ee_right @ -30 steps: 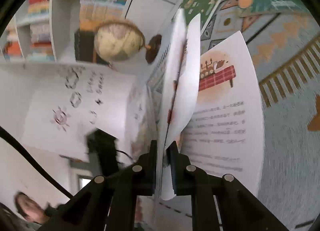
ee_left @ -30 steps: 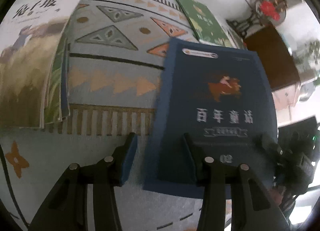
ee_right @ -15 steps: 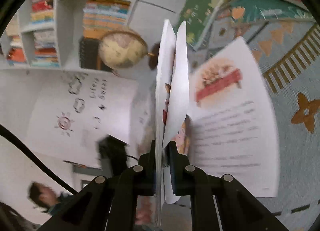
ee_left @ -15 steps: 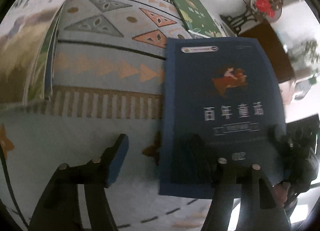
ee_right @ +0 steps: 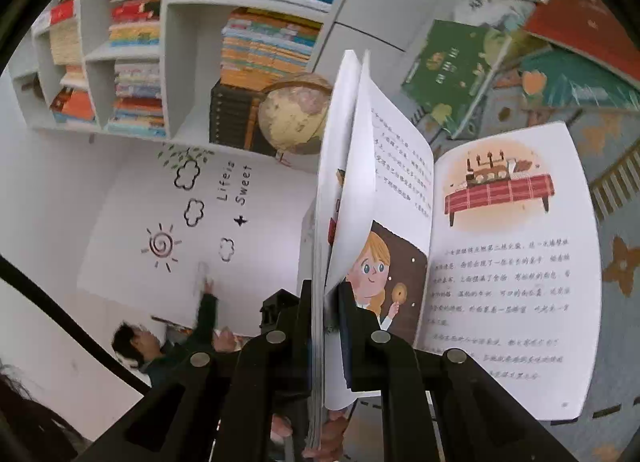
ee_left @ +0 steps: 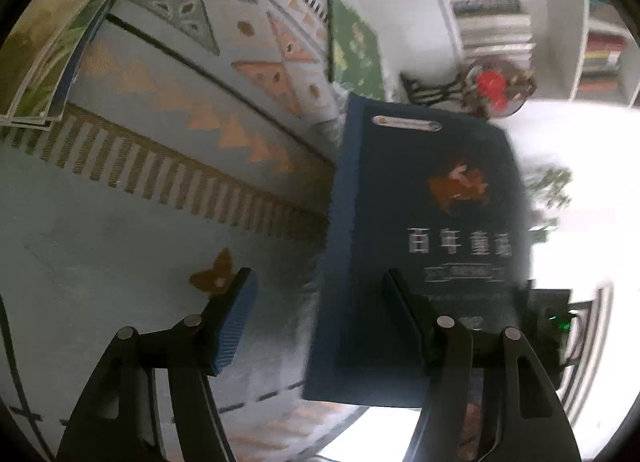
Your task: Organize books
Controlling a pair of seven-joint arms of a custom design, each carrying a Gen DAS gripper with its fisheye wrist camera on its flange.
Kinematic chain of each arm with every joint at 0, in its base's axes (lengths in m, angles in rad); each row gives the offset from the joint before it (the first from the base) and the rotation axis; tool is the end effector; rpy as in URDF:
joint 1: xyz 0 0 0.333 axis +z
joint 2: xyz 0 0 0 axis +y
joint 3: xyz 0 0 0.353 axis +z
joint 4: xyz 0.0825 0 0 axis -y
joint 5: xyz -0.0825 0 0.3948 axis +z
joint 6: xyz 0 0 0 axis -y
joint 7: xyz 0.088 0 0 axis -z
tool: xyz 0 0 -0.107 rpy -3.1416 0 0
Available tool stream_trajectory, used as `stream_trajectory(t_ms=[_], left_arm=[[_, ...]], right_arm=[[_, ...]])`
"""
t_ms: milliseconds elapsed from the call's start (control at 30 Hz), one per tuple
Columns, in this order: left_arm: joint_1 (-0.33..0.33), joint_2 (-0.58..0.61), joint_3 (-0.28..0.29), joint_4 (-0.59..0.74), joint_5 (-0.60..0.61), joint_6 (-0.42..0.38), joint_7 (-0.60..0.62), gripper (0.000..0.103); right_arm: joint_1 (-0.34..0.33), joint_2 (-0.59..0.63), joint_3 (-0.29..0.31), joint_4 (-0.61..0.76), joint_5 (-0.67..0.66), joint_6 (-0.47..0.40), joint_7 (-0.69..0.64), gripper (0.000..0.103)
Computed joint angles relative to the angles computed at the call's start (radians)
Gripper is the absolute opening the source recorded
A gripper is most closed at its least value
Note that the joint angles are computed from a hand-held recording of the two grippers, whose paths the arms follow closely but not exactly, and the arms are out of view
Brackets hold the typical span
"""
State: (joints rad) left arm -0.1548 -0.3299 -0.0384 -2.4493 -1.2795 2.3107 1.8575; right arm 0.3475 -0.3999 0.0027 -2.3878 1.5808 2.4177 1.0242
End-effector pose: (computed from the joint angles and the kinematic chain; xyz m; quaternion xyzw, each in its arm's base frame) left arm 0.4454 -0.1073 0.4815 0.7225 -0.4987 0.4025 0.2594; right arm 0.4299 0.1624 0.5497 -0.5101 0.6236 0.2473 0.5383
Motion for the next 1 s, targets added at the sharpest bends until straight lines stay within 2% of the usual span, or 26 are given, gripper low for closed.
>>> stream_trajectory(t_ms=[100, 167, 267, 367, 533, 633, 767, 833, 933, 1000], left_arm=[[0.001, -0.022, 0.016, -0.006, -0.083, 0.004, 0.054, 0.063], [0.017, -0.044, 0.011, -0.004, -0.071, 0.038, 0.06, 0.061], [0.042, -0.074, 0.001, 0.006, 0.052, 0.114, 0.015, 0.061], [0.071, -0.095, 0.007, 0.034, 0.24, 0.18, -0.033, 0.06], [0.074, -0.073, 0.081, 0.092, 0.383, 0.212, -0.02, 0.06], [0.074, -0.052, 0.136, 0.113, 0.381, 0.229, -0.019, 0.06], [0.105, -0.056, 0.185, 0.101, 0.365, 0.254, -0.029, 0.06], [0.132, -0.054, 0.195, 0.097, 0.397, 0.243, -0.048, 0.06], [0.209, -0.032, 0.153, 0.098, 0.596, 0.227, -0.158, 0.06], [0.258, -0.011, 0.101, 0.107, 0.79, 0.221, -0.253, 0.06]], right_arm=[[0.007, 0.041, 0.001, 0.04, -0.006, -0.027, 0.0, 0.01], [0.012, 0.077, 0.014, 0.081, -0.038, -0.031, -0.002, 0.01], [0.026, 0.153, 0.033, 0.166, -0.084, -0.047, 0.001, 0.01], [0.04, 0.257, 0.058, 0.282, -0.13, -0.066, 0.008, 0.01], [0.07, 0.447, 0.125, 0.497, -0.218, -0.065, 0.032, 0.01], [0.083, 0.53, 0.163, 0.592, -0.228, -0.037, 0.037, 0.01], [0.091, 0.62, 0.207, 0.7, -0.212, -0.018, 0.047, 0.01], [0.096, 0.654, 0.222, 0.739, -0.241, -0.005, 0.06, 0.01], [0.111, 0.712, 0.236, 0.784, -0.325, 0.016, 0.12, 0.01], [0.147, 0.763, 0.218, 0.835, -0.506, 0.024, 0.262, 0.01]])
